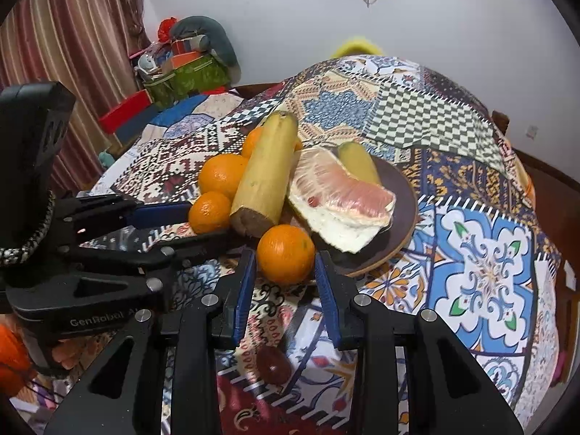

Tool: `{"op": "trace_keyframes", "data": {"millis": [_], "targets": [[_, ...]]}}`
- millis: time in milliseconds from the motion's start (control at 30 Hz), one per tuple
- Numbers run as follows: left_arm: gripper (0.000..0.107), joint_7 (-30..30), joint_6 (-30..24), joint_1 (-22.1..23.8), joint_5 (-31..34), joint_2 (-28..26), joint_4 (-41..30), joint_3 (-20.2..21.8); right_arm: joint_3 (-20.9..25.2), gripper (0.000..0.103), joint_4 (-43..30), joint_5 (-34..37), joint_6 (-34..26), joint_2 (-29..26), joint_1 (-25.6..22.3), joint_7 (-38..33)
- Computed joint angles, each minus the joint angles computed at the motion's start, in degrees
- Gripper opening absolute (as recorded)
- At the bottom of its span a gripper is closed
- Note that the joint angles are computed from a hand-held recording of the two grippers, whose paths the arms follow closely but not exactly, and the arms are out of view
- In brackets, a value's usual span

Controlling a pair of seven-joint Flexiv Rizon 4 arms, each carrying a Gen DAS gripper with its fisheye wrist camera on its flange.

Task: Organize fruits
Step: 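Place mandarin on plate with left tool while right tool places its mandarin there, then grasp a dark red date with right tool while left tool grasps another date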

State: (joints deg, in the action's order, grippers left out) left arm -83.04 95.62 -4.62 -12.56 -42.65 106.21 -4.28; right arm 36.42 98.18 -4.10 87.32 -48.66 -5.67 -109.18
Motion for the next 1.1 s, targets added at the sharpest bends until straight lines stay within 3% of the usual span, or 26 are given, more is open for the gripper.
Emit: {"op": "trace_keyframes", "data": {"millis": [133, 433, 600, 733, 933, 1100], "targets": [[0.061, -1.09, 1.23, -2.46, 0.21, 1.28, 1.58, 3.2, 0.18, 0.031, 0.78, 0.4, 0.41, 0.58, -0.29, -0.24], [0.061, -1.47, 4.17, -1.13, 1.44, 6.5, 8.51, 2.09, 2.06, 0.031, 7.03, -0.99, 5.39, 3.8, -3.84, 0.39], [0.061, -1.62, 3.27, -3.42, 1.52, 7.06, 10.79, 4.03, -0.91, 0.031, 10.79, -4.16, 6.91, 5.58, -3.0, 2.68], [0.061, -0.92, 1.82, 0.63, 2.01, 6.76, 12.41, -0.57, -3.46, 0.031, 12.4, -6.62, 6.64, 5.76, -1.81, 4.67], [0.048, -0.36, -0.44, -1.25, 2.19, 5.48, 11.55, 1.54, -6.41, 0.031, 12.33, -8.57, 6.39, 4.78, 0.34, 6.89], [0.04, -0.39, -0.19, -0.32, 1.83, 4.73, 11.14, 0.58, -3.58, 0.031, 10.17, -9.34, 3.9, 2.4, -1.56, 6.85]]}}
